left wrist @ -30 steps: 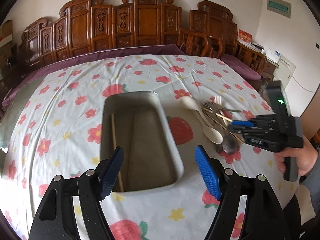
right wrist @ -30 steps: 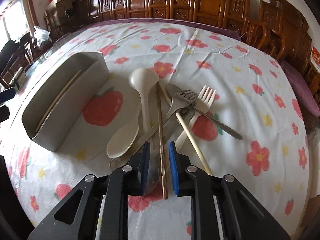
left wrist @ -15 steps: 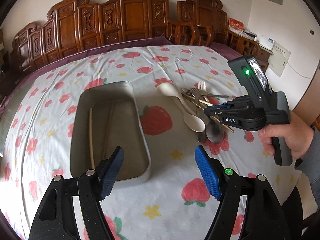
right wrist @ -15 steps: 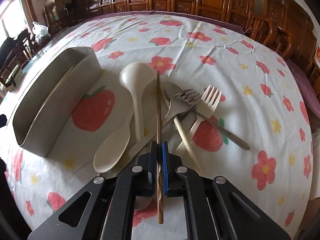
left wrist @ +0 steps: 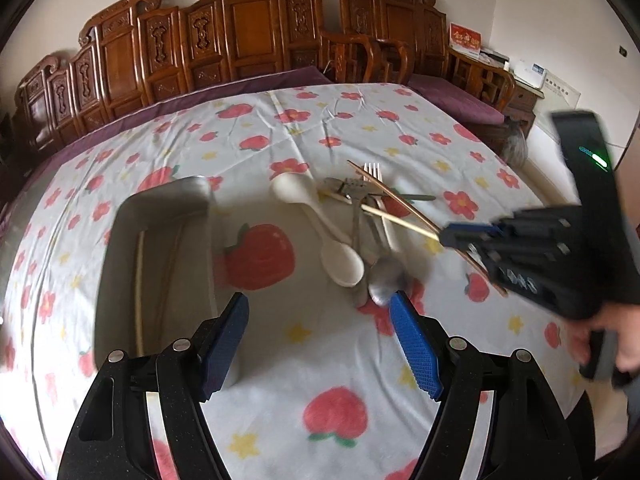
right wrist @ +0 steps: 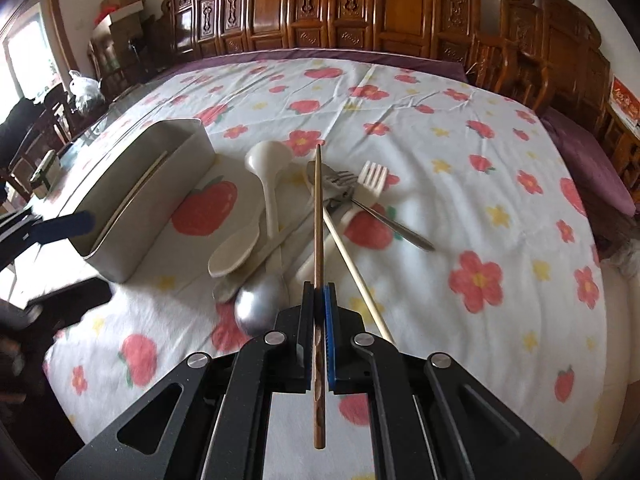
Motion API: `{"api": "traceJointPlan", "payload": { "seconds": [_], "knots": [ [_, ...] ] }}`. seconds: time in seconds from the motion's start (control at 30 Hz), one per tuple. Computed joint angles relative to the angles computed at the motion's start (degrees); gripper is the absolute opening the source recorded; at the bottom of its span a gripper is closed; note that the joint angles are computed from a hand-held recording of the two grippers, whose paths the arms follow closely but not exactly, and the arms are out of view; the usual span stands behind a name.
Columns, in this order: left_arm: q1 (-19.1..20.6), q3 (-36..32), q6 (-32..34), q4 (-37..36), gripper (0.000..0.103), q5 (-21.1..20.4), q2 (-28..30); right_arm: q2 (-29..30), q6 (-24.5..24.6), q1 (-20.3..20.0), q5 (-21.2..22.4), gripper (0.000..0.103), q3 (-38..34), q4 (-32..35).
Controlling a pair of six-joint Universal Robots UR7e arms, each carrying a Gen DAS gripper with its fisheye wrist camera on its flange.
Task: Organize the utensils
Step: 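Return the right gripper to the pile and grasp another chopstick, then grasp a white plastic spoon by its handle with the left gripper while the right holds the chopstick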
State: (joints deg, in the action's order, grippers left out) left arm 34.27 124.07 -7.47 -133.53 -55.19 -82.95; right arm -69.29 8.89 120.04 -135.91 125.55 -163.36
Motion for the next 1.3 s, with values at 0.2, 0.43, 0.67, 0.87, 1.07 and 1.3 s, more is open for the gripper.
{"api": "traceJointPlan", "payload": {
  "seconds": [0.2,0.43,0.67,0.87,1.07,1.3],
  "knots": [
    [1.7,-3.3,-1.8,-3.0,0.058,0.1,7.3,-2.0,-0.6,-0.6,1.0,0.006,3.6,-3.5],
    [4.0,-7.0,-2.5,-4.9,0.045,1.3,14.5,-2.6,-2.9,-2.4,3.1,0.006,5.2,-6.9],
    [7.1,-11.7,-4.9,-6.5,0.031,2.5,20.1,-3.2,-2.8,-3.4,4.6,0.006,5.9,-7.9],
    [7.8,-13.4,-4.4,-6.3,0.022,2.6,22.2,-3.7,-2.9,-3.9,5.1,0.006,6.3,-8.5],
    [7.3,-14.0,-3.2,-6.0,0.02,3.2,23.8,-4.2,-2.9,-4.2,5.5,0.006,6.6,-9.1],
    [7.1,-14.4,-1.7,-5.9,0.02,4.5,24.8,-4.7,-2.4,-4.3,5.6,0.006,6.7,-9.0]
  ]
}}
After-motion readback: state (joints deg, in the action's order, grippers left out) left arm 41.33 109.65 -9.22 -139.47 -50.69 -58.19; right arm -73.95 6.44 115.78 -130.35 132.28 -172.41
